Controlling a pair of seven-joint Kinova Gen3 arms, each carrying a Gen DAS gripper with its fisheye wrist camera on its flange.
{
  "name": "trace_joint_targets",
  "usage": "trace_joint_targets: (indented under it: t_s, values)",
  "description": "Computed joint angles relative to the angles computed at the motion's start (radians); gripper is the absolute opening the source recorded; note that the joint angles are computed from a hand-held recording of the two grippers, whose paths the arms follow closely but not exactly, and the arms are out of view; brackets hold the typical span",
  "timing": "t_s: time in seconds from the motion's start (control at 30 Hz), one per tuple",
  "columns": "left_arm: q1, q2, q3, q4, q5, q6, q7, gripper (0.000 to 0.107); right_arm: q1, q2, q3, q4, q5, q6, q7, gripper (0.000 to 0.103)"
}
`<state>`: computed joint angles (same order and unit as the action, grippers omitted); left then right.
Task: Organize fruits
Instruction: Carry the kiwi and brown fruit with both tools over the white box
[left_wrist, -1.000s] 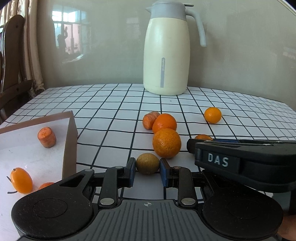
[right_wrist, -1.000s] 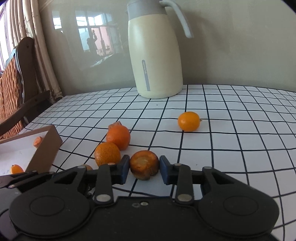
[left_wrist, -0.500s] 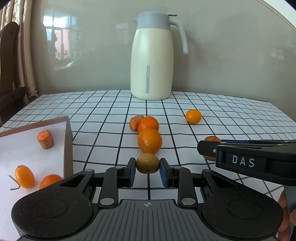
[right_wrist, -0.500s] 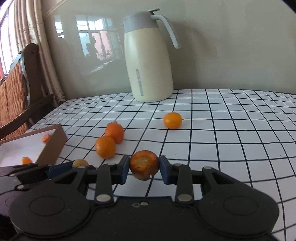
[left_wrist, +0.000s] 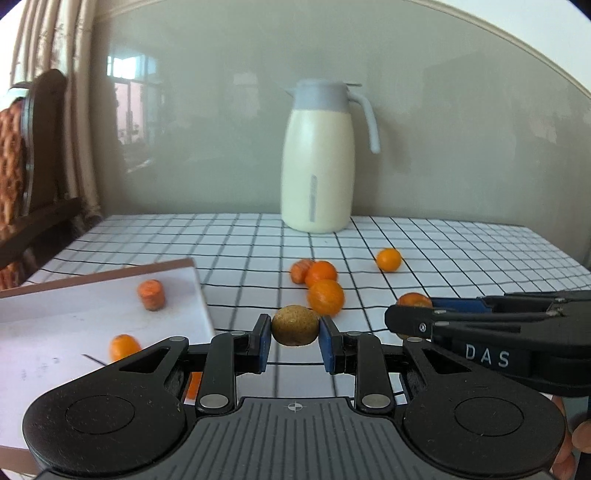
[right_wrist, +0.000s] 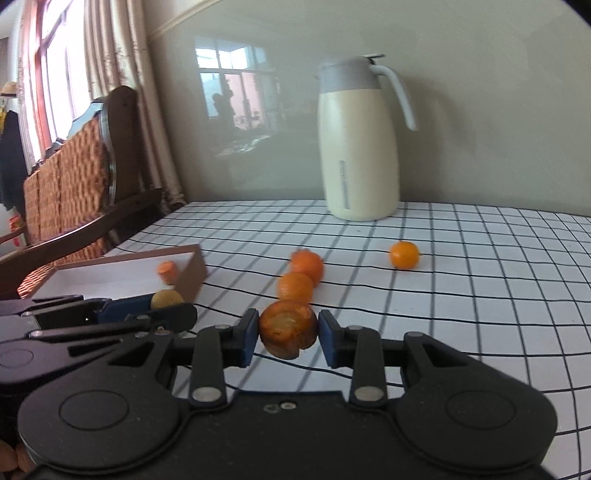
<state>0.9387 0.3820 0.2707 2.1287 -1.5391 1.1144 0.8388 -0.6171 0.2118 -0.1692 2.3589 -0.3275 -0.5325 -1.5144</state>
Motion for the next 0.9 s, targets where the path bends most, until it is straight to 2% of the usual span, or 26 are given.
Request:
trace_joint_targets:
  t_s: [0.5, 0.9]
  values:
    - [0.032, -0.083, 0.037, 0.126, 0.140, 0.152, 0.119, 0.028, -0.072, 0.042, -0.058, -0.061, 0.094, -0.034, -0.031, 0.026]
    - [0.027, -0.126, 0.062, 0.210, 0.241, 0.222, 0.216, 0.028, -0.164, 0.093, -0.053, -0.112, 0.051, -0.075, 0.026, 0.026]
